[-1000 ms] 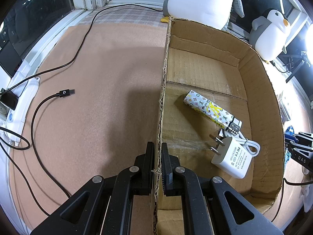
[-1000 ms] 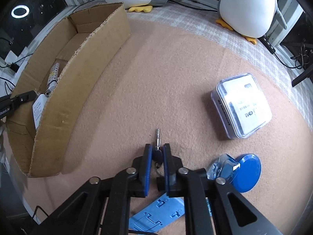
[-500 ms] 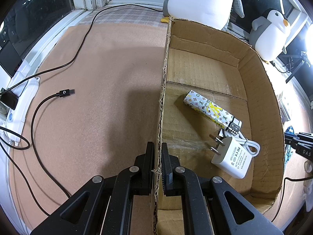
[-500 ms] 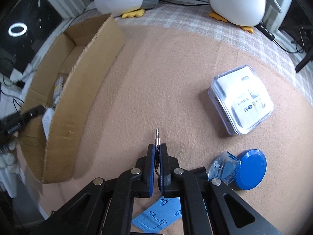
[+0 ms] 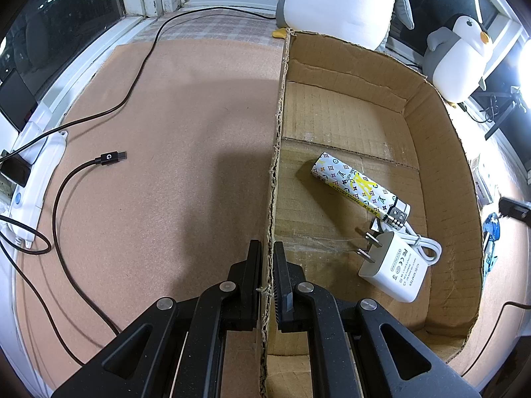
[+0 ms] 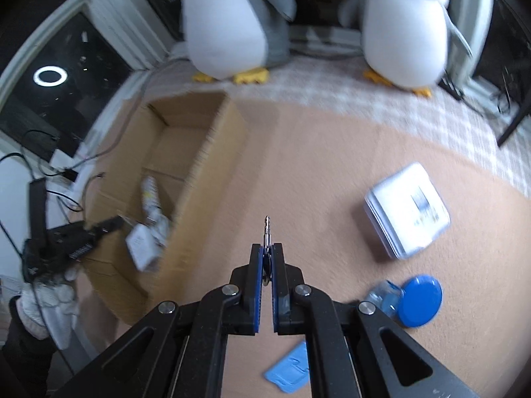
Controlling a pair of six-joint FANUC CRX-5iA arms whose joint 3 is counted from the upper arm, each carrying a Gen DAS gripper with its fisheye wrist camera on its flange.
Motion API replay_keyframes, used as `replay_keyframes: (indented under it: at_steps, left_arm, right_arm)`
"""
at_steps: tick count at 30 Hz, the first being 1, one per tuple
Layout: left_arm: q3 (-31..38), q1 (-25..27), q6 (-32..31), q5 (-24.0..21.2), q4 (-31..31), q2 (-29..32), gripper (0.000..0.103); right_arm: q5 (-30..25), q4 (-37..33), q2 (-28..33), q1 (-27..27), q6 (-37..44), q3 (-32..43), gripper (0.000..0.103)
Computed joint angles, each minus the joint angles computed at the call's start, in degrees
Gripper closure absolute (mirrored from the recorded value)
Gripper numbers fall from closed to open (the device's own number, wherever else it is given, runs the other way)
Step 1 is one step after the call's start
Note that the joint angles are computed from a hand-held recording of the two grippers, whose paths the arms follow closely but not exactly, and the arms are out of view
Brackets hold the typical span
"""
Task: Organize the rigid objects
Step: 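Carry the key into the box beside the lighter and open the right tool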
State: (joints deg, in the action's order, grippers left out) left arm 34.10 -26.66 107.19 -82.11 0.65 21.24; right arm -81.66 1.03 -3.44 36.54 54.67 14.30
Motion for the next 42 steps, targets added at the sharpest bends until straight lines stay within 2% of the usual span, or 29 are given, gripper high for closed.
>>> replay_keyframes:
  at_steps: [12, 20, 30, 39, 40, 42]
  left_arm:
    - [-0.1, 0.0, 0.0, 0.1, 0.0, -0.1, 0.097]
    - [-0.3, -0.1, -0.2, 0.1, -0.1, -0.2, 0.097]
    - [-0.3, 0.0, -0.3, 0.1, -0.1, -0.2, 0.097]
    - [-0.3, 0.0, -0.3, 0.1, -0.1, -0.2, 0.097]
    - [-0.3, 0.0, -0.3, 0.1, -0.1, -0.2, 0.097]
    - [-0.3, -0.1, -0.3, 0.1, -0.2, -0.2, 0.097]
  right_arm:
    - [0.9, 2.6, 8.9, 5.4, 3.2, 11.4, 0.099]
    - [-0.5, 3.7, 15.1, 6.4, 4.1, 16.4, 0.099]
    - [-1.6, 4.6, 19.4, 6.8, 4.5, 18.2, 0.099]
    - [-1.8, 5.2, 20.5, 7.5, 5.8, 17.9, 0.098]
    - [-1.7, 5.0, 20.4, 7.4, 5.8, 17.8, 0.097]
    - [-1.4, 5.0, 20.3, 7.4, 5.6, 17.7, 0.084]
